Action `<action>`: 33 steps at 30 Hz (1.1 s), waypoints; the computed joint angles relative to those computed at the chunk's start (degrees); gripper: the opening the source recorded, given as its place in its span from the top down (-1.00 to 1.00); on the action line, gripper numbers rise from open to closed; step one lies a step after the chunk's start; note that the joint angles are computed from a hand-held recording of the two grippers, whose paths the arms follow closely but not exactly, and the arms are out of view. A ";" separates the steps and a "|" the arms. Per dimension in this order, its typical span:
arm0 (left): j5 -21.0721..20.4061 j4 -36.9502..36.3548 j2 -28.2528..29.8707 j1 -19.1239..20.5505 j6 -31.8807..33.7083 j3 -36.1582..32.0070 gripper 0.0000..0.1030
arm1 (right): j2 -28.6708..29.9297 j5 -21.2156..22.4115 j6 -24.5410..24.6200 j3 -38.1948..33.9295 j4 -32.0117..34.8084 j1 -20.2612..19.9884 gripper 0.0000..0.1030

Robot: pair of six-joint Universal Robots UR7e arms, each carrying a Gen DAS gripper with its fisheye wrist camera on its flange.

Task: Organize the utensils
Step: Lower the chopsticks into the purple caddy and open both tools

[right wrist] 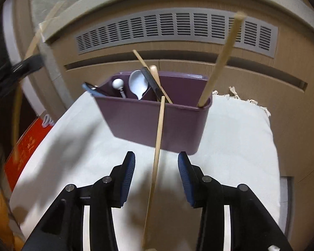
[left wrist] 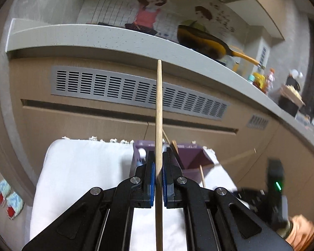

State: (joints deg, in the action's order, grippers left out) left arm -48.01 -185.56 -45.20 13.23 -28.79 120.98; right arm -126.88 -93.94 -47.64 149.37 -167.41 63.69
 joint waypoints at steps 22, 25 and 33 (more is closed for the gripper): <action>1.54 -25.83 6.98 -3.26 25.99 -11.13 0.90 | 4.14 -14.24 2.18 -12.38 -12.51 35.98 0.90; 1.71 -30.91 10.68 -1.95 30.29 -15.09 0.90 | 6.29 -12.86 2.47 -13.90 -16.68 35.12 0.90; 3.99 -39.04 21.80 2.15 38.13 -24.22 0.90 | 14.08 -7.83 4.50 -13.95 -23.83 24.09 0.90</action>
State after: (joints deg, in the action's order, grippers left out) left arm -44.02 -224.60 -23.40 15.38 9.35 96.77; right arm -112.80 -101.77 -43.15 135.42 -191.24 87.78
